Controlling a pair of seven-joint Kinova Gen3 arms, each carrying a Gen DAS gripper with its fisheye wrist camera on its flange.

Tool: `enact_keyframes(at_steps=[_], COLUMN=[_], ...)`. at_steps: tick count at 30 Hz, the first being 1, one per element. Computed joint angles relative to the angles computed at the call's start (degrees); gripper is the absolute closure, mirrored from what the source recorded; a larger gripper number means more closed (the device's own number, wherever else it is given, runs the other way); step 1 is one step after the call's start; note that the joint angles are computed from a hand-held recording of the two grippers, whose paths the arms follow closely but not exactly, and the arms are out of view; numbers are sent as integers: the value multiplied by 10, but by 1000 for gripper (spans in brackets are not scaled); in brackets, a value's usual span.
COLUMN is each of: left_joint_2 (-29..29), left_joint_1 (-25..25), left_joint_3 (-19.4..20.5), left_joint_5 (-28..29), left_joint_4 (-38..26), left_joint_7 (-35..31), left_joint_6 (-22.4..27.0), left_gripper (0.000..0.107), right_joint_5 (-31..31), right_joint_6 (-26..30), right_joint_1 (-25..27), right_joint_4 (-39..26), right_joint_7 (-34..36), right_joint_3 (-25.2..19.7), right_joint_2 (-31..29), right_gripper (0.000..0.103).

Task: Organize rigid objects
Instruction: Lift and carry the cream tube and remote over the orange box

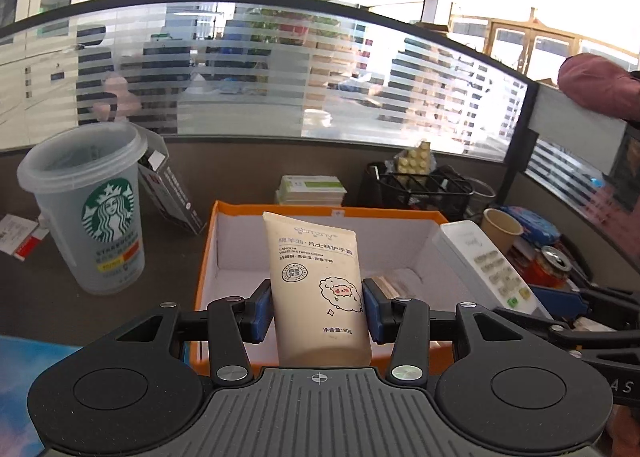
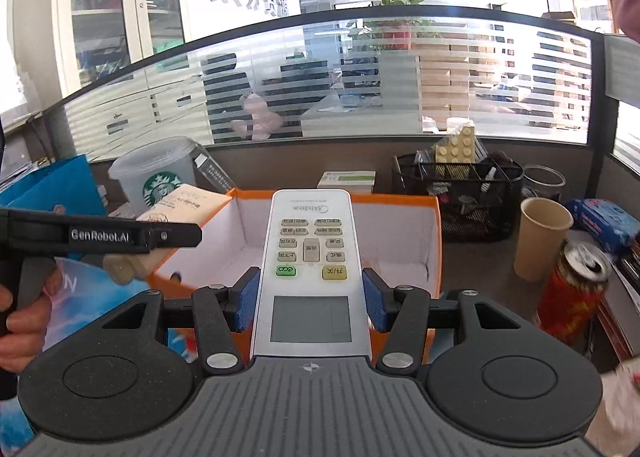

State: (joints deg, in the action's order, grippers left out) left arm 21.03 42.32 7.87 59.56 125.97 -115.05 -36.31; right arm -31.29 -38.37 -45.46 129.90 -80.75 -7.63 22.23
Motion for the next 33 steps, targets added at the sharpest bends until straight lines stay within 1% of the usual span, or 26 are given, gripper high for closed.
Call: enact_keyframes(at_steps=[2,5,10,14,17,20,25,28,30,32,33], left_joint_2=[6,17,37,58,69,78,88,92,91,92,93], left_joint_1=[-8,-19,-29,-35,-51,-52,-51,-38,-46,-43,-44], left_joint_3=[-6,-12,-30,-47,-52,-64,-81,-97,-90,-94,-94], left_joint_5=[7,7,20,59,62,65,72,90,84,93,89], left_joint_4=[-16,-35,-65,-92,-105,-114,-124,-129,-128,-131,-132], left_joint_7=[-19,-28,-54,-99,-106,-111,-120,-143,-142,-151,-146], left_joint_6=[18,41,74,104,134,150,175,176,177,177,177], left_gripper=[64,64,64,64,64,64,64,64,64,64,64], right_joint_5=[-2,21,21,-1,-10,-2,14,24,34,43,47], right_joint_6=[27,62,119,180,217,245,287,319,340,357,365], right_joint_1=[3,22,18,-6,-26,-34,-64,-84,-94,-108,-115], right_joint_4=[-27,-60,-115,-164,-191,-213,-245,-265,-278,-291,-296], right_joint_7=[16,7,18,37,42,30,7,-8,-21,-35,-42], right_joint_3=[8,9,32,76,110,130,177,205,222,241,252], right_joint_2=[7,18,43,68,85,100,123,135,143,152,156], right_gripper=[53,53,53,53,53,53,53,53,53,53,53])
